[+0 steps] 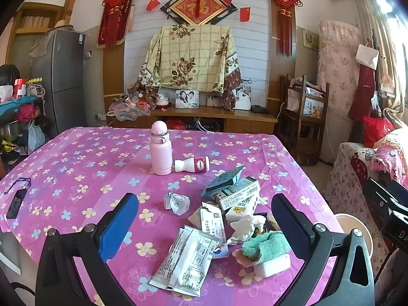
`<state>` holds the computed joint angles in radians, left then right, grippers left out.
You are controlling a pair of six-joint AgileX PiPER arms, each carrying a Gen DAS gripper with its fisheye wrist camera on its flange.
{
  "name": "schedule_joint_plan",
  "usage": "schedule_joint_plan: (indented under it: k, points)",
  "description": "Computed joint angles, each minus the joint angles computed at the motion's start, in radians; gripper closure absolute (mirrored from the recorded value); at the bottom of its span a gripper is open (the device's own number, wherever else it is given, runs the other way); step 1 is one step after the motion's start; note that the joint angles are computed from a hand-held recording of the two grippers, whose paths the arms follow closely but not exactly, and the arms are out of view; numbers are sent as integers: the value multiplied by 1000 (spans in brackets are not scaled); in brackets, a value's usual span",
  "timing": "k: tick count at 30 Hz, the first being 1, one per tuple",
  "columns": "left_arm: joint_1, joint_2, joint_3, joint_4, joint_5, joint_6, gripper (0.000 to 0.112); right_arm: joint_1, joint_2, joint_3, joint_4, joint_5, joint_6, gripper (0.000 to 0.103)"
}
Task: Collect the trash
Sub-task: 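Move both tools toward the pile of trash on the table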
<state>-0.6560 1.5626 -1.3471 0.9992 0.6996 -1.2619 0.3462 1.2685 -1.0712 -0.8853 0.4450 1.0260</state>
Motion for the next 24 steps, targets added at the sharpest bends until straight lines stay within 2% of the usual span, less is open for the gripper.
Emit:
schedule_joint_plan:
  k: [24]
  points:
    - [4, -7, 13, 15, -25, -14, 9, 4, 6, -8, -5, 8, 5, 0]
